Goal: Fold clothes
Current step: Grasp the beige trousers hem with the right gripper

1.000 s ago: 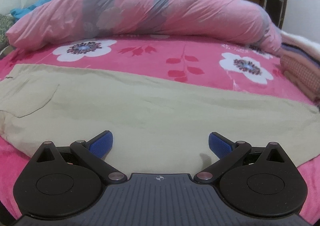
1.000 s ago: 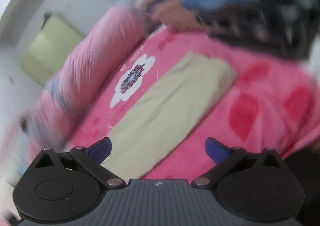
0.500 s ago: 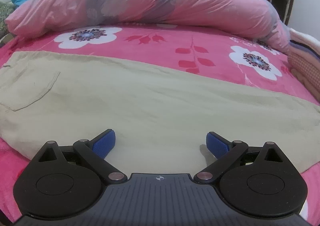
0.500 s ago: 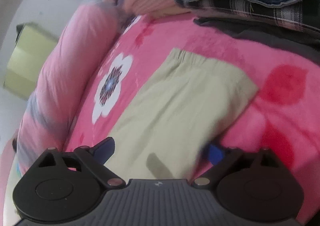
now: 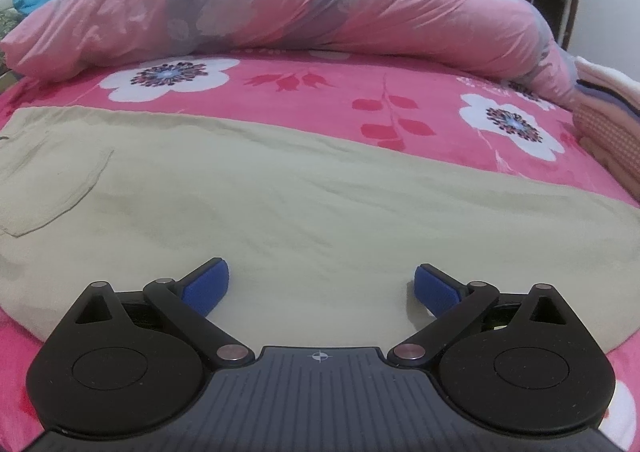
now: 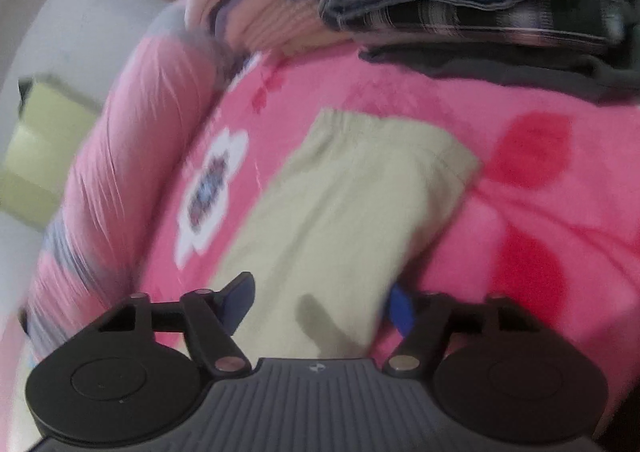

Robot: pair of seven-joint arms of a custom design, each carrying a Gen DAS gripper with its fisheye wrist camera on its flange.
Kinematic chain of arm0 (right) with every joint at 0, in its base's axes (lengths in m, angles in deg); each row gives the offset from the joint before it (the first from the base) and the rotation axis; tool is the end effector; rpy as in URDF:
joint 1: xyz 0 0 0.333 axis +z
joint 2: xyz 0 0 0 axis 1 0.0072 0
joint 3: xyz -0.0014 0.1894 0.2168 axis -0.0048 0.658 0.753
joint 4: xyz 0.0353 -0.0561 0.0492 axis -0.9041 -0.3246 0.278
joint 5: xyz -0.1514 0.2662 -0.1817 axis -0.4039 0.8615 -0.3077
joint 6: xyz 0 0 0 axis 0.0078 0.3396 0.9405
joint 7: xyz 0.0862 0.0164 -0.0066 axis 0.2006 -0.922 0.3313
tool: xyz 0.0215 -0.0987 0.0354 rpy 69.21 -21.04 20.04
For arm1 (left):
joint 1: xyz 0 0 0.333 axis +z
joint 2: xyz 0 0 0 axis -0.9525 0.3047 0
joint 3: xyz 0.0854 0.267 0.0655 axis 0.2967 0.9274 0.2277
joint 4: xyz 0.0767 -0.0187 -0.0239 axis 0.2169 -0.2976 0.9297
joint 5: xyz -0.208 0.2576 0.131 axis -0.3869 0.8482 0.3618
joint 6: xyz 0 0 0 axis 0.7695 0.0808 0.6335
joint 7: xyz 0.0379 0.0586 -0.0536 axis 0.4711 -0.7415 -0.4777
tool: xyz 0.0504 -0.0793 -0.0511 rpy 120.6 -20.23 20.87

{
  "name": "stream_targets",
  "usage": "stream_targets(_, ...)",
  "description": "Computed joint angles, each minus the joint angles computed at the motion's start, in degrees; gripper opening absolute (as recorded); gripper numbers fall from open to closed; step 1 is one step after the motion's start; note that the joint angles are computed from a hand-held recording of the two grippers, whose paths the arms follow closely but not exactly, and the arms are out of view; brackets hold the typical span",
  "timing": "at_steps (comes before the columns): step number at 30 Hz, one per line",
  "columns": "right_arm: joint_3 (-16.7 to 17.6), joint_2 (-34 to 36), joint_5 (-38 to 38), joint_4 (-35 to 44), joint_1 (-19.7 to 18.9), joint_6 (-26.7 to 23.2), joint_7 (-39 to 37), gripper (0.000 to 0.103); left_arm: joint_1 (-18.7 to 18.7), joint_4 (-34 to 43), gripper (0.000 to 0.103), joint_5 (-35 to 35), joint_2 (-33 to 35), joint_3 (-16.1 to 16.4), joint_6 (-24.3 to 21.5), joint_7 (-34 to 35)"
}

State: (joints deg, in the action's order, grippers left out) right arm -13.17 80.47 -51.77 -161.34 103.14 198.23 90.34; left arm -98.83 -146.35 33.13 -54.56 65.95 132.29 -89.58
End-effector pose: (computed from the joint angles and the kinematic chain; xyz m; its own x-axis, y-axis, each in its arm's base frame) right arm 0.6589 0.2207 0.3448 -0.2867 -0.6086 -0.7399 -0.5963 0.7178 -0.3594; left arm 0.5193 -0.3401 0.3405 0.3218 -0.9390 0.1215 -0.5646 -0.2933 -0.7715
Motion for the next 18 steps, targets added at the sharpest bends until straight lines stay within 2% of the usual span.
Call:
stream_targets(2, 2.83, 3.5, 0.3, 4.03, -1.96, 1.52, 0.2, 0.064, 0.22, -0.52, 0.101, 0.64, -0.34, 0.12, 0.93, -0.62)
stream_targets(5, 4.12, 7.91, -0.42, 9.16, -2.47, 2.54, 0.45, 0.06, 0.42, -0.73, 0.101, 1.22, -0.43, 0.12, 1.46, -0.83)
stream_targets(7, 6.3, 10.27, -0.95, 11.23, -3.76, 4.03, 0.31, 0.06, 0.47, -1.0, 0.103, 2.6, -0.49, 0.31, 2.22, -2.03)
stream_targets(10, 12.22, 11.61, -2.98, 10.95, -8.22, 5.54, -0.59, 0.058, 0.98, -2.29, 0.103, 5.92, -1.45, 0.64, 4.41, -5.28)
stream_targets(11, 13.19, 11.55, -3.6, 10.58, -9.16, 5.25, -0.77, 0.053, 1.23, -3.34, 0.102, 8.13, -2.43, 0.85, 5.44, -7.81)
stream_targets(12, 12.34, 10.81, -3.52, 9.99, -8.95, 4.18, -0.5, 0.041, 1.4, -4.46, 0.102, 10.56, -3.57, 0.95, 5.6, -10.66)
stream_targets(14, 11.14, 9.69, -2.68, 8.87, -8.73, 2.63, 0.03, 0.024, 1.91, -6.67, 0.102, 14.67, -5.93, 0.5, 4.18, -15.11)
stream_targets(15, 12.61, 9.84, -2.54, 8.4, -10.0, 2.8, -0.4, 0.014, 2.32, -7.65, 0.102, 15.22, -6.98, 0.0, 2.69, -15.19)
stream_targets(17, 17.17, 11.17, -2.84, 7.71, -13.47, 4.46, -1.51, 0.01, 3.48, -9.3, 0.103, 14.73, -8.67, -0.95, 0.28, -13.4)
stream_targets(18, 19.59, 11.82, -3.6, 7.22, -15.21, 5.61, -2.1, 0.01, 4.42, -9.9, 0.103, 14.33, -9.1, -1.24, 0.56, -12.26)
